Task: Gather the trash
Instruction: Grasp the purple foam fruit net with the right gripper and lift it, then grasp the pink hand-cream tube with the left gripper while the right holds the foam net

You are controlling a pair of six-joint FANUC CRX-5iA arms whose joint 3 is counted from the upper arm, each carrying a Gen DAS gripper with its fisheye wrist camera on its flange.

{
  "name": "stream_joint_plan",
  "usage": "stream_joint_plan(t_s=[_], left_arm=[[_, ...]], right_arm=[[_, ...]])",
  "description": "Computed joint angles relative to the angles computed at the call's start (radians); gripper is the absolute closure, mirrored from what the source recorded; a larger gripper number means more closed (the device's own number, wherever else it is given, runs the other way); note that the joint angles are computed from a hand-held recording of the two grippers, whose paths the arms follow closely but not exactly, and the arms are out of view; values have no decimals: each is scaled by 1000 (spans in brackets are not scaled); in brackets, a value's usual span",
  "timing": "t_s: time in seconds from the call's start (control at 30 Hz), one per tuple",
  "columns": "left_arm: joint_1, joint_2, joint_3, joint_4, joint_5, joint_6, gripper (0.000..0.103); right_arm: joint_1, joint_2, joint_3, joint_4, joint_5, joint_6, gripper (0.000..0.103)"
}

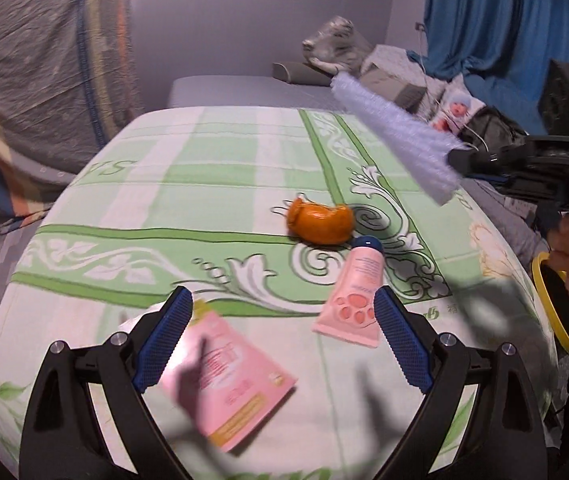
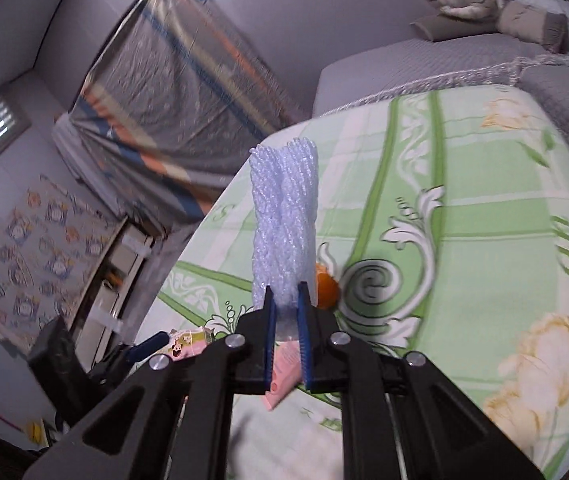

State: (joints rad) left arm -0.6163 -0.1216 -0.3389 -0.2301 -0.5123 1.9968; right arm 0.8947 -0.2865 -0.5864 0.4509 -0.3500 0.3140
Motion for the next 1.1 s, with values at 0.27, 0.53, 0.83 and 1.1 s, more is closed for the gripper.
stream_joint_plan(t_s=[0.27, 0.53, 0.83, 1.1], left_arm=[[-3, 159, 107, 149, -33, -207, 17], [-18, 259, 209, 162, -95, -288, 22], [-33, 333, 286, 145, -160, -271, 27], [-36, 363, 322, 118, -201, -240, 41]], right_arm=[[-6, -182, -192, 232, 34, -274, 93], [-23, -240, -272, 343, 87, -392, 93], [-33, -261, -299, 365, 116, -418, 93], [-38, -272, -312, 364, 121, -427, 93]])
